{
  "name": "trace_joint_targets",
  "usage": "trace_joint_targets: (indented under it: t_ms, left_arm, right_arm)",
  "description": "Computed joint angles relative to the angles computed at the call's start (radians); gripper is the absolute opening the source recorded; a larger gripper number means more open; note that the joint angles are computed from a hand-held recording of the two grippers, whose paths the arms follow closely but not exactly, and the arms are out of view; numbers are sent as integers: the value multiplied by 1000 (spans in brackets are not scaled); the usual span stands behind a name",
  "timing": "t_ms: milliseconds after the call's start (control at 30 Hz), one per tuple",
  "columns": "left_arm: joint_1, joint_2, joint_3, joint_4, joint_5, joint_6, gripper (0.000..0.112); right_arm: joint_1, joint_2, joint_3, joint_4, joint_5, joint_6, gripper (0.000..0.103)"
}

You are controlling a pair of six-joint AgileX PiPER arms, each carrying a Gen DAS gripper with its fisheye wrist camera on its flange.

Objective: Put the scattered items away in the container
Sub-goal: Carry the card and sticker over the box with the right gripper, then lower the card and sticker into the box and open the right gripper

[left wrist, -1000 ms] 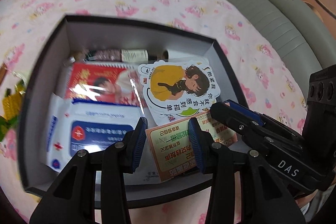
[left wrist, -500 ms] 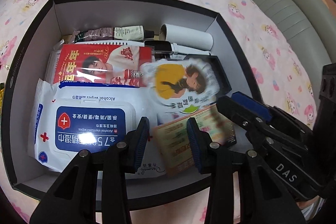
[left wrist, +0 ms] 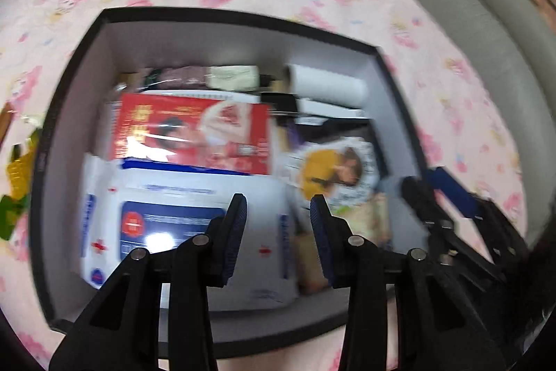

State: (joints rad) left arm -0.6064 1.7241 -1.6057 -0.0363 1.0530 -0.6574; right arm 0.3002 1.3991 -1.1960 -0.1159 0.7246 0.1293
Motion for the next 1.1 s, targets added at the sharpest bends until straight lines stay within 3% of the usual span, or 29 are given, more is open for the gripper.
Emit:
trace_joint_targets:
  t_ms: [133, 300, 467, 567, 733, 867, 933, 1100]
  left_arm:
    - [-41, 55, -66, 67, 65, -24, 39]
    - [-32, 119, -137, -16, 88, 28, 37]
    - [-9, 117, -118, -92, 55, 115, 37]
    - [56, 74, -33, -243, -33, 169, 38]
    - [150, -67, 193, -499, -255, 246, 39]
    - [81, -55, 101, -214, -151, 56, 39]
    - [25, -13, 6, -43, -32, -55, 38]
    - [-47, 75, -132, 170, 152, -134, 33]
  right_arm:
    - [-14, 16, -19, 35, 22, -30, 42]
    - [-45, 36, -38, 134, 52, -103, 42]
    - [-26, 26, -30, 77, 40, -62, 41]
    - [-11, 12, -20, 41, 24, -24, 42]
    - [-49, 28, -35, 156, 45, -111, 44]
    - [-112, 73, -60, 379, 113, -306, 45]
    - [-130, 85, -63, 430, 128, -330, 45]
    - [-122, 71, -53, 386, 103, -275, 45]
